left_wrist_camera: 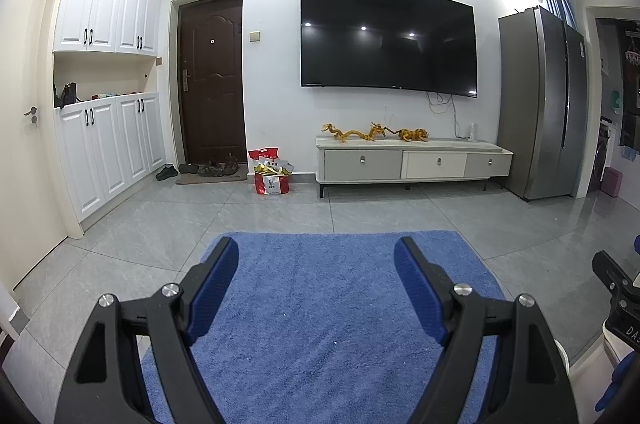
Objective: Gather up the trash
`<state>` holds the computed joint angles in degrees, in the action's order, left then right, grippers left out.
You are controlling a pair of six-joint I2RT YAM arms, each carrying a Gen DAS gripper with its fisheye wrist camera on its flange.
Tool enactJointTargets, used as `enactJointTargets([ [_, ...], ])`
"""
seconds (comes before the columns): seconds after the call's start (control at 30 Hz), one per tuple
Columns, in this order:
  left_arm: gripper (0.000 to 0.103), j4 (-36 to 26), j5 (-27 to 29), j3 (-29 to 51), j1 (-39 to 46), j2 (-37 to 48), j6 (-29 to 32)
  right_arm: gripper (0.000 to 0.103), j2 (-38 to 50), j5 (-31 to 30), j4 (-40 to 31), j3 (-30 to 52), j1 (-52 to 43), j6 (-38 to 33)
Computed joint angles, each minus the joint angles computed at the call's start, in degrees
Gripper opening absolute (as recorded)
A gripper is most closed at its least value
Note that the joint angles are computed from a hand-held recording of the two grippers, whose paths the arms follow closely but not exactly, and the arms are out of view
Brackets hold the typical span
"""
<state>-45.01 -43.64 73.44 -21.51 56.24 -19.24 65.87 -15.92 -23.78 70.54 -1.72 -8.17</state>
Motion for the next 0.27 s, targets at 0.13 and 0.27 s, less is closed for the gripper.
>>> enactJointTargets([
  [0.13,0.079,0.0,0.0,0.0,0.0,0.0,0.0,0.103,0.1,-0.1,-0.1,0.1,-0.1,0.0],
  [0.27,0.079,0.0,0.5,0.2,0.4,0.1,0.3,0.103,0.0,-0.2,-0.2,0.1,-0.2,-0.1],
])
